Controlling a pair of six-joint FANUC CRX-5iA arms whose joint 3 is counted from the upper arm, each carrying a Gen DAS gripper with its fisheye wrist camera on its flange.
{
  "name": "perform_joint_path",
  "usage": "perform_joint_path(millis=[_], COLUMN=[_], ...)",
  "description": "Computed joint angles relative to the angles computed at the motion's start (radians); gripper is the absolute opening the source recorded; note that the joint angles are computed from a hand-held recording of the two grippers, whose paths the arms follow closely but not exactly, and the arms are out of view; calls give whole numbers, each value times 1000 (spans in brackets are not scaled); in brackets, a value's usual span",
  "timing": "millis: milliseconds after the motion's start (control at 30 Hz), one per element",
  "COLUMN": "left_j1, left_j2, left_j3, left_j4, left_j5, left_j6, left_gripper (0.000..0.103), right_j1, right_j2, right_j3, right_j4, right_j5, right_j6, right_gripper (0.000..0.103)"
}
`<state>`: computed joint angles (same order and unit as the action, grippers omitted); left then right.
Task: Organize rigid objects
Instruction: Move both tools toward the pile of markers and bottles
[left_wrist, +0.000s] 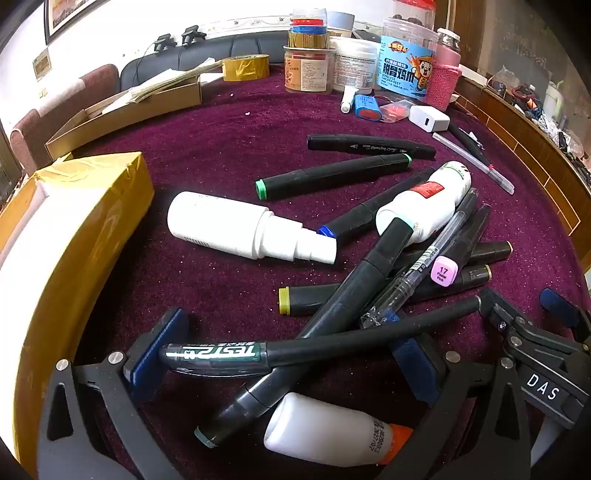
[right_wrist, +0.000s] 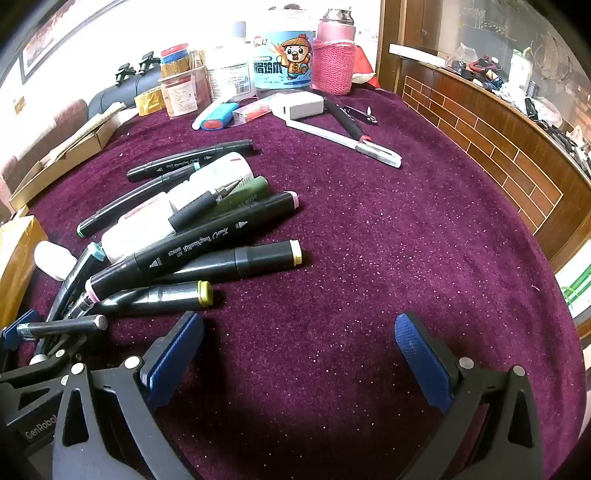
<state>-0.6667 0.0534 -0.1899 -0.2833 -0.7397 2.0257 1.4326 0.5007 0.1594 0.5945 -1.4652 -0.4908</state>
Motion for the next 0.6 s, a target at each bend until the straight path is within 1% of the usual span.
perform_joint_path(millis=[33,600], left_j1=[7,6], left_j2=[-2,-2], left_j3=[-8,-7], left_j4=[20,18], left_j5=[10,9], left_j6=[-11,-10], left_gripper=[103,103], right_j1=[0,0], right_j2=[2,1], right_j3=[3,2], right_j4=[-2,-1], right_j5=[-4,-1], right_j6=[4,1], right_gripper=[102,102])
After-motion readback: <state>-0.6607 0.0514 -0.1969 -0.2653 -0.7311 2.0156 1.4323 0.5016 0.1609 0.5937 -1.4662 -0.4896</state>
